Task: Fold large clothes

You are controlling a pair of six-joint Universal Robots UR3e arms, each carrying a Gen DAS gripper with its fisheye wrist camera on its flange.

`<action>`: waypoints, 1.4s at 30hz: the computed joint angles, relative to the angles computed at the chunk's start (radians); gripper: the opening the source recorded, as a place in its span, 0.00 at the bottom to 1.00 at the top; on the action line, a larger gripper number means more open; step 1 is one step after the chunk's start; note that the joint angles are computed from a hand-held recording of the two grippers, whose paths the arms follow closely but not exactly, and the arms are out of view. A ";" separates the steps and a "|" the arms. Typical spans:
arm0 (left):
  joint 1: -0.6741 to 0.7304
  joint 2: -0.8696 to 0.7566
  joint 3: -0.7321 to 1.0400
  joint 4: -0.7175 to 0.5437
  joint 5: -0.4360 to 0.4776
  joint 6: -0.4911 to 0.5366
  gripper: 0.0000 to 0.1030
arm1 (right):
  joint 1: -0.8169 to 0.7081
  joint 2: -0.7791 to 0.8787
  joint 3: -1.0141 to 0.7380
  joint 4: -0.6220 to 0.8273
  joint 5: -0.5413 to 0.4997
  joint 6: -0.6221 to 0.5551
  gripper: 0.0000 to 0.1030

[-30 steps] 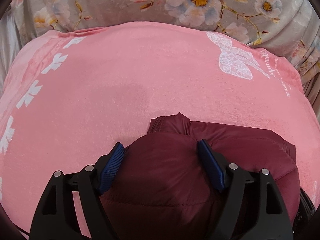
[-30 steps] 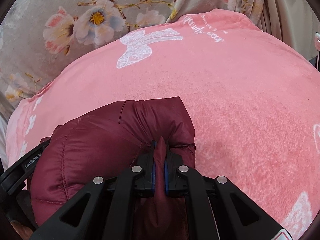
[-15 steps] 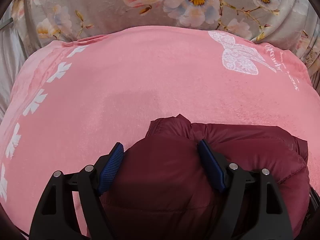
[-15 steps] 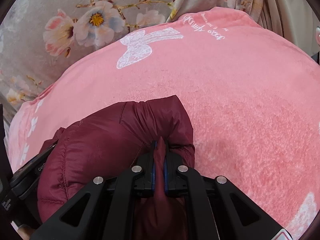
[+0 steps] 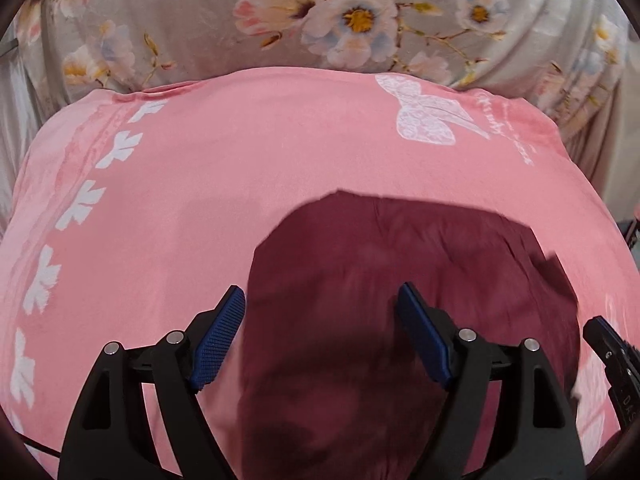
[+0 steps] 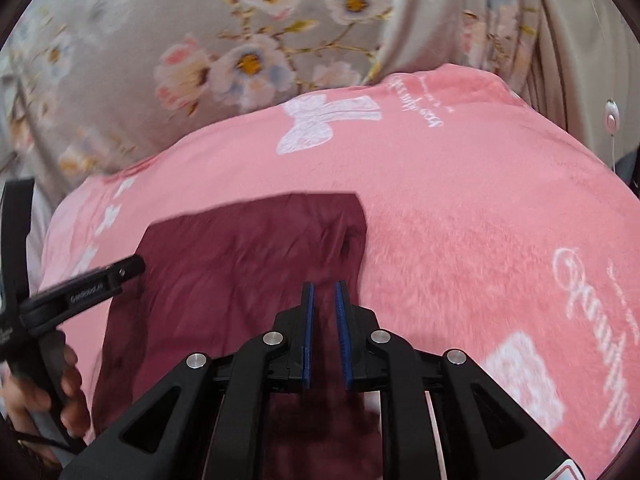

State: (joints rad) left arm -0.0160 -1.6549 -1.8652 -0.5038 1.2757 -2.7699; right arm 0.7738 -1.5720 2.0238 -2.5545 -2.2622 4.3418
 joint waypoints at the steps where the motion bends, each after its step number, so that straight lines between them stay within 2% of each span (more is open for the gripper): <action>1: 0.015 0.058 -0.055 -0.026 0.000 0.032 0.74 | 0.023 -0.001 -0.006 0.010 -0.001 0.004 0.13; 6: 0.067 0.175 -0.202 -0.076 -0.003 0.084 0.74 | 0.126 0.080 -0.122 0.163 -0.007 0.054 0.13; 13: 0.130 0.289 -0.306 -0.117 -0.002 0.131 0.75 | 0.131 0.085 -0.085 0.154 0.079 0.110 0.12; 20: 0.096 0.285 -0.384 0.000 0.052 0.110 0.76 | 0.133 0.112 -0.077 0.134 0.100 0.122 0.11; 26: 0.099 0.258 -0.405 0.048 0.060 0.090 0.85 | 0.160 0.168 -0.112 0.154 0.048 0.145 0.11; 31: 0.087 0.239 -0.422 0.099 0.076 0.082 0.86 | 0.180 0.209 -0.166 0.213 0.007 0.163 0.11; 40: 0.066 0.221 -0.463 0.196 0.101 0.067 0.86 | 0.180 0.204 -0.162 0.206 0.001 0.162 0.11; 42: 0.065 0.216 -0.470 0.217 0.106 0.064 0.89 | 0.179 0.201 -0.154 0.194 0.001 0.162 0.11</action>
